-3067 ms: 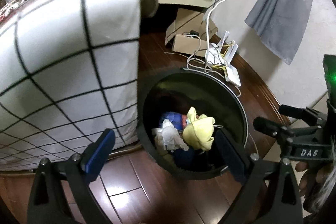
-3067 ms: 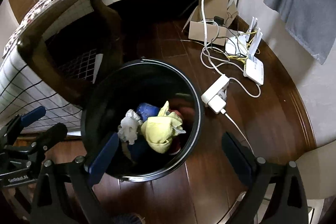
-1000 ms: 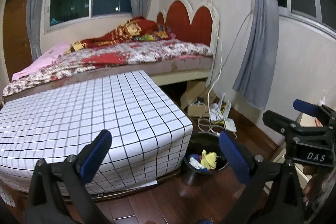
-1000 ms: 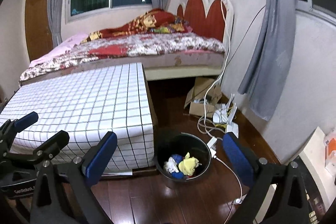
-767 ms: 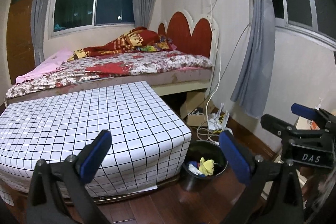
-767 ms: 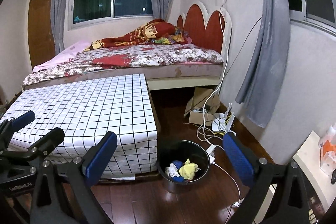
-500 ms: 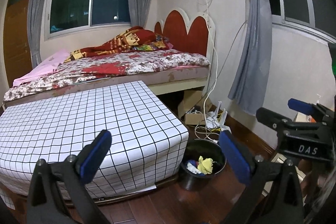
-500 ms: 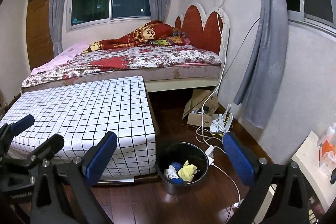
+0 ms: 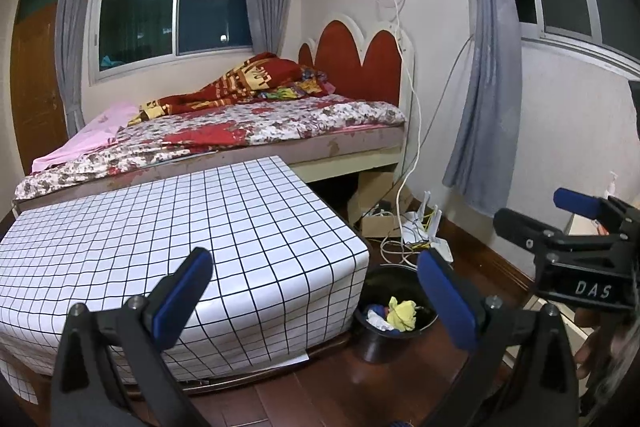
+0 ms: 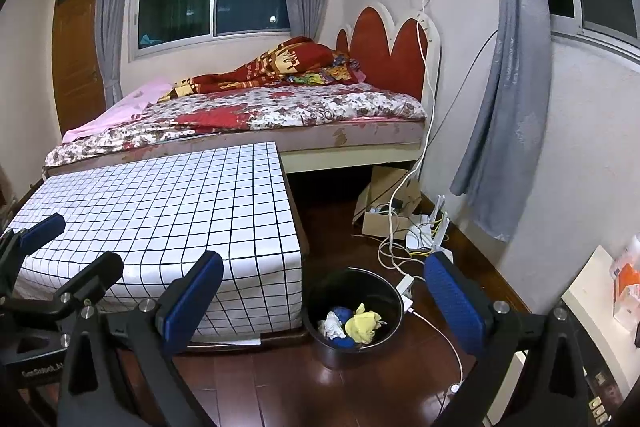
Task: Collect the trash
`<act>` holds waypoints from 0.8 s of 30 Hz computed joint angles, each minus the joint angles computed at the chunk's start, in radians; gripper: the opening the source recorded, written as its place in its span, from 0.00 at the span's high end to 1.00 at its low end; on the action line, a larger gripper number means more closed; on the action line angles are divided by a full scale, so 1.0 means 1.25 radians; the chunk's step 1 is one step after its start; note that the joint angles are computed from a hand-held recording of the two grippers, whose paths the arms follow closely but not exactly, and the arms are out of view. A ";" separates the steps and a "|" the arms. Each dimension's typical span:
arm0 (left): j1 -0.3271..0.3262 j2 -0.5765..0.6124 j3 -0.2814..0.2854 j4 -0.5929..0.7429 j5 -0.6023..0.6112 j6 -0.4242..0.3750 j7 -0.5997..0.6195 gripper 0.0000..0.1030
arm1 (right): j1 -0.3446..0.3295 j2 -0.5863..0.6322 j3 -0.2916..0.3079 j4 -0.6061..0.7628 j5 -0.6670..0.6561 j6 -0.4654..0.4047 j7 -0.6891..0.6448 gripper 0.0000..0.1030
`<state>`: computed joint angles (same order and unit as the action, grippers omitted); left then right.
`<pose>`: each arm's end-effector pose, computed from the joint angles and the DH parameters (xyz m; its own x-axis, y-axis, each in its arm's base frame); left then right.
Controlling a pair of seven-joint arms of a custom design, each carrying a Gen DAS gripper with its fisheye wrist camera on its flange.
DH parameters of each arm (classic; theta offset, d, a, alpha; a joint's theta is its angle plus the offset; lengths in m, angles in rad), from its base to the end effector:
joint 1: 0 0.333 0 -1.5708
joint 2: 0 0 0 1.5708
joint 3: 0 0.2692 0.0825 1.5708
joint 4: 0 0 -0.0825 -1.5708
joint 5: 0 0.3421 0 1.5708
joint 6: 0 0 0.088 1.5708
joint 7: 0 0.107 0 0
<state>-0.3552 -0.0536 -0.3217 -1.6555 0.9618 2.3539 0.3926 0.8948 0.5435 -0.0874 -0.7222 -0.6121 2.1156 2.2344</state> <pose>0.4331 -0.3405 0.6645 0.0398 -0.9989 0.0241 -0.4181 -0.0386 -0.9076 0.4481 0.4663 0.7075 0.2220 -0.9731 0.0607 -0.4649 -0.1604 -0.8707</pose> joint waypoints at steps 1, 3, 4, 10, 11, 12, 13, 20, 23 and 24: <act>-0.001 -0.001 -0.001 0.000 0.003 -0.002 -0.003 0.01 | 0.000 -0.001 0.000 -0.002 -0.001 0.001 -0.001 0.01; -0.002 0.002 -0.002 0.004 0.005 -0.006 -0.002 0.01 | -0.001 -0.002 0.000 -0.003 0.000 0.002 0.000 0.01; -0.002 0.001 -0.001 0.004 0.006 -0.007 -0.003 0.01 | -0.001 -0.002 0.001 -0.003 0.001 0.003 -0.001 0.01; -0.001 -0.002 0.000 0.001 0.005 -0.006 -0.003 0.01 | -0.003 -0.005 0.003 -0.007 0.002 0.007 -0.003 0.01; -0.001 -0.004 -0.001 -0.001 0.006 -0.008 -0.003 0.01 | -0.003 -0.001 0.003 -0.001 0.003 0.005 -0.004 0.01; -0.001 -0.005 -0.001 -0.001 0.003 -0.009 -0.001 0.01 | -0.003 -0.001 0.003 -0.001 0.004 0.005 -0.004 0.01; -0.001 -0.004 -0.001 0.000 0.002 -0.009 -0.001 0.01 | -0.003 0.000 0.003 -0.001 0.004 0.005 -0.005 0.01; -0.004 0.002 -0.004 0.008 0.004 -0.021 0.000 0.01 | 0.001 0.009 -0.002 0.015 0.008 0.000 -0.009 0.01; -0.005 0.003 -0.002 0.007 0.003 -0.019 -0.001 0.01 | -0.001 0.004 -0.001 0.005 0.010 0.007 -0.008 0.01; -0.006 0.003 -0.002 0.008 0.001 -0.020 0.003 0.01 | -0.001 0.004 -0.001 0.006 0.010 0.007 -0.008 0.01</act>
<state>-0.3626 -0.0497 -0.3242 -1.6449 0.9632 2.3289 0.3959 0.8940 0.5490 -0.0892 -0.7152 -0.5999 2.1246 2.2242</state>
